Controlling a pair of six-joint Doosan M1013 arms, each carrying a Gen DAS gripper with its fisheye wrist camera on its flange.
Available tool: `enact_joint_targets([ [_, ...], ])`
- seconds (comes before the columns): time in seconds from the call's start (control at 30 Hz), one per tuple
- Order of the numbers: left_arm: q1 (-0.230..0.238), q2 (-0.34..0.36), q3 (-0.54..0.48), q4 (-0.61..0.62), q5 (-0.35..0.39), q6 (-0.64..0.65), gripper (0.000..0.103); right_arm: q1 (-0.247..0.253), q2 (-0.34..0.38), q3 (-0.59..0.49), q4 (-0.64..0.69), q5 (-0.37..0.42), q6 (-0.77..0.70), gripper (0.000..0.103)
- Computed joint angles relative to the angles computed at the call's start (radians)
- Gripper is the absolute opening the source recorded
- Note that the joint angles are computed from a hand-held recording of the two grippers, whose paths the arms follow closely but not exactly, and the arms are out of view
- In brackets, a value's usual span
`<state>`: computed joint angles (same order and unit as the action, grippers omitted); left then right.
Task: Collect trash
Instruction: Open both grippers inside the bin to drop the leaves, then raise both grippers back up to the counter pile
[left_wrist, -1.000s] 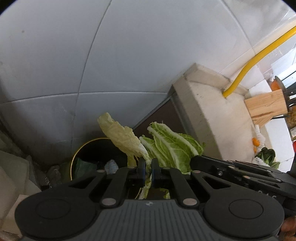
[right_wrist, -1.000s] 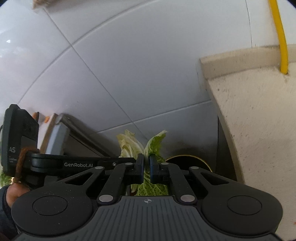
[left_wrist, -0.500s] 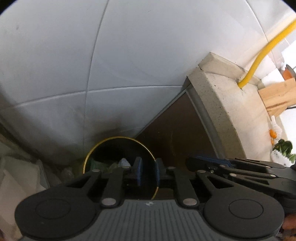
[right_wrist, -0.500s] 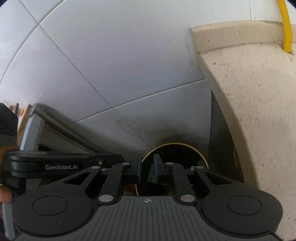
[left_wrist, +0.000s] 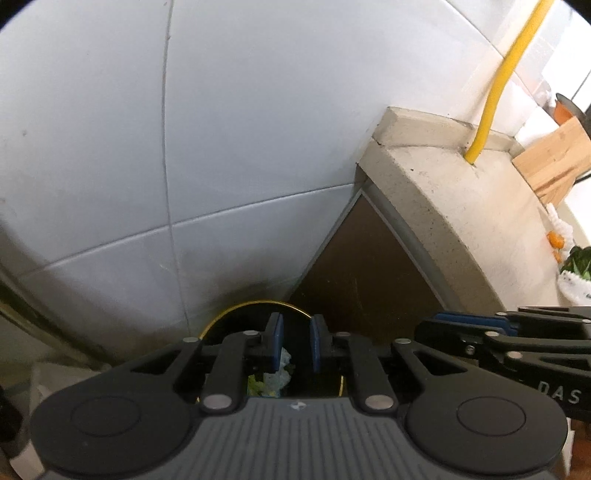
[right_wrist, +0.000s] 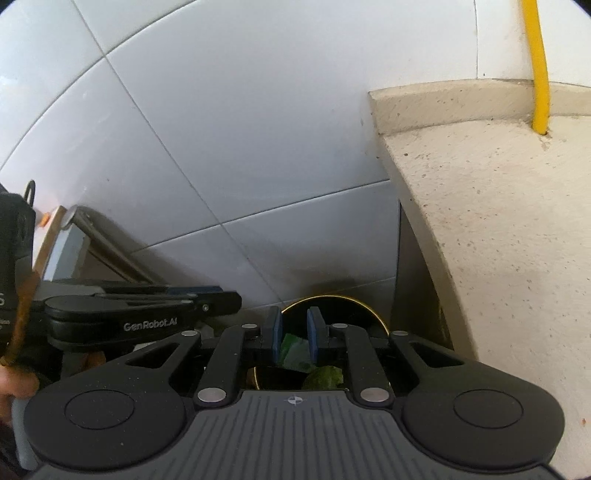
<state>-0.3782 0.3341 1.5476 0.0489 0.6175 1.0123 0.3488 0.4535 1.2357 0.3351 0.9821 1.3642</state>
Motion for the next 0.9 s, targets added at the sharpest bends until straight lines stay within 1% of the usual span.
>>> enact_joint_targets([
  [0.17, -0.015, -0.007, 0.007, 0.059, -0.013, -0.014, 0.011, -0.001, -0.028, 0.032, -0.009, -0.031, 0.016, 0.024],
  [0.23, -0.025, -0.01, 0.008, 0.101, -0.012, -0.035, 0.011, -0.005, -0.041, 0.046, -0.01, -0.041, 0.019, 0.024],
  [0.33, -0.043, -0.019, 0.012, 0.164, -0.018, -0.064, 0.011, -0.011, -0.061, 0.065, -0.012, -0.062, 0.019, 0.028],
  [0.57, -0.08, -0.022, -0.004, 0.241, -0.014, -0.113, 0.011, -0.04, -0.101, 0.101, 0.011, -0.099, 0.0, 0.032],
  [0.63, -0.09, -0.02, -0.013, 0.254, -0.011, -0.113, 0.011, -0.047, -0.109, 0.107, 0.019, -0.105, -0.006, 0.032],
  [0.7, -0.098, -0.019, -0.02, 0.26, -0.011, -0.108, 0.011, -0.053, -0.117, 0.115, 0.021, -0.118, -0.006, 0.035],
  [0.83, -0.109, -0.018, -0.035, 0.255, -0.021, -0.087, 0.011, -0.066, -0.139, 0.134, 0.032, -0.142, -0.008, 0.035],
  [0.9, -0.116, -0.016, -0.043, 0.252, -0.023, -0.072, 0.011, -0.071, -0.149, 0.143, 0.024, -0.161, 0.002, 0.038],
])
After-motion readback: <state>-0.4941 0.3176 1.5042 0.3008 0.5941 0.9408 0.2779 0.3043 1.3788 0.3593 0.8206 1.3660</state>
